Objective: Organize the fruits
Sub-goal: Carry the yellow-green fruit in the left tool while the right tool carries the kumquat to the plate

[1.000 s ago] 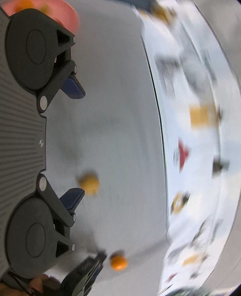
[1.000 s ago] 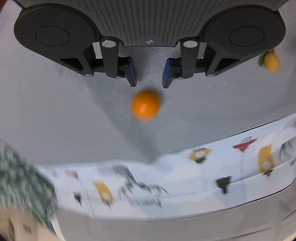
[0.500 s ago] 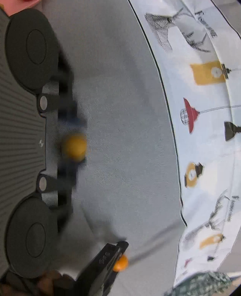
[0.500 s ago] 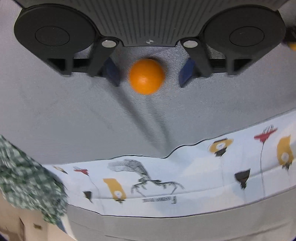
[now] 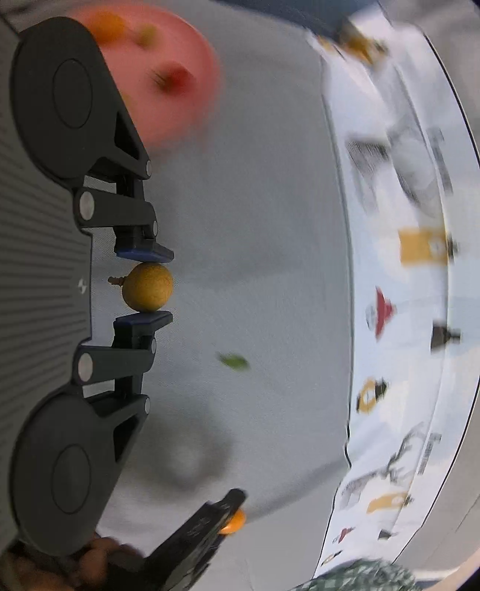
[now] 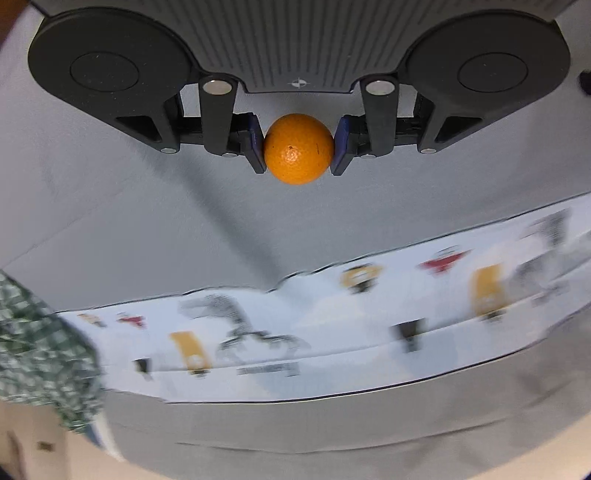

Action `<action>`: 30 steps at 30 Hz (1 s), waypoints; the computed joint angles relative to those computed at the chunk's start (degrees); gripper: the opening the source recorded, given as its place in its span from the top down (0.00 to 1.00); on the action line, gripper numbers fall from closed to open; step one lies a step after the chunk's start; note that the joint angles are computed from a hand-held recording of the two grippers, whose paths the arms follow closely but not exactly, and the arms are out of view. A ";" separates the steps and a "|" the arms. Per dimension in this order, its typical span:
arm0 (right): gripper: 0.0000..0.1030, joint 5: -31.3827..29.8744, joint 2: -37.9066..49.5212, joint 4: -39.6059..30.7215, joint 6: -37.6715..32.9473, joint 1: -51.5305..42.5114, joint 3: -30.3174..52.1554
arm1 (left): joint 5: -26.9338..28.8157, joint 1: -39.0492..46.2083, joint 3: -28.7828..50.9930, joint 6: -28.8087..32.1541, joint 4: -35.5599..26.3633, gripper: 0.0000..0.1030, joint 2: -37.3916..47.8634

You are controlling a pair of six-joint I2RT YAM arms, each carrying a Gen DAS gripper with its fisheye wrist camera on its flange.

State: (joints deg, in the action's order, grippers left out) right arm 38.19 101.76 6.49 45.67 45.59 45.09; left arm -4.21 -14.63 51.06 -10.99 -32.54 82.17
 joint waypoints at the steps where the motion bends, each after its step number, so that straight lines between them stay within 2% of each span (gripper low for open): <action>1: 0.62 -0.29 -1.05 -2.52 1.58 2.58 0.46 | 0.12 1.66 -2.35 0.00 -2.74 0.70 -4.66; 6: 0.62 -3.13 -5.91 -14.90 8.73 17.83 2.91 | 1.91 12.98 -8.87 4.31 -16.35 0.70 -24.10; 11: 0.62 -3.24 -4.46 -22.31 8.78 28.53 11.37 | 8.34 33.24 -10.31 17.32 -27.53 0.70 -37.88; 16: 0.62 -1.60 -1.31 -26.33 4.16 33.50 19.56 | 18.65 58.26 -9.48 35.56 -35.06 0.70 -42.88; 21: 0.62 -0.76 2.12 -30.39 0.56 35.22 26.76 | 25.28 72.57 -8.66 46.09 -37.86 0.70 -41.11; 25: 0.62 -0.22 3.45 -31.08 -1.08 35.24 29.50 | 25.20 73.10 -8.71 45.78 -35.73 0.70 -38.85; 30: 0.62 -1.96 6.08 -30.39 -3.80 33.32 33.00 | 23.62 68.32 -8.53 40.27 -30.28 0.70 -35.41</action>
State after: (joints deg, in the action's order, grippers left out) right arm 36.24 107.85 -23.90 41.87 78.91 78.09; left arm 19.41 53.69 42.54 29.28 -62.82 46.76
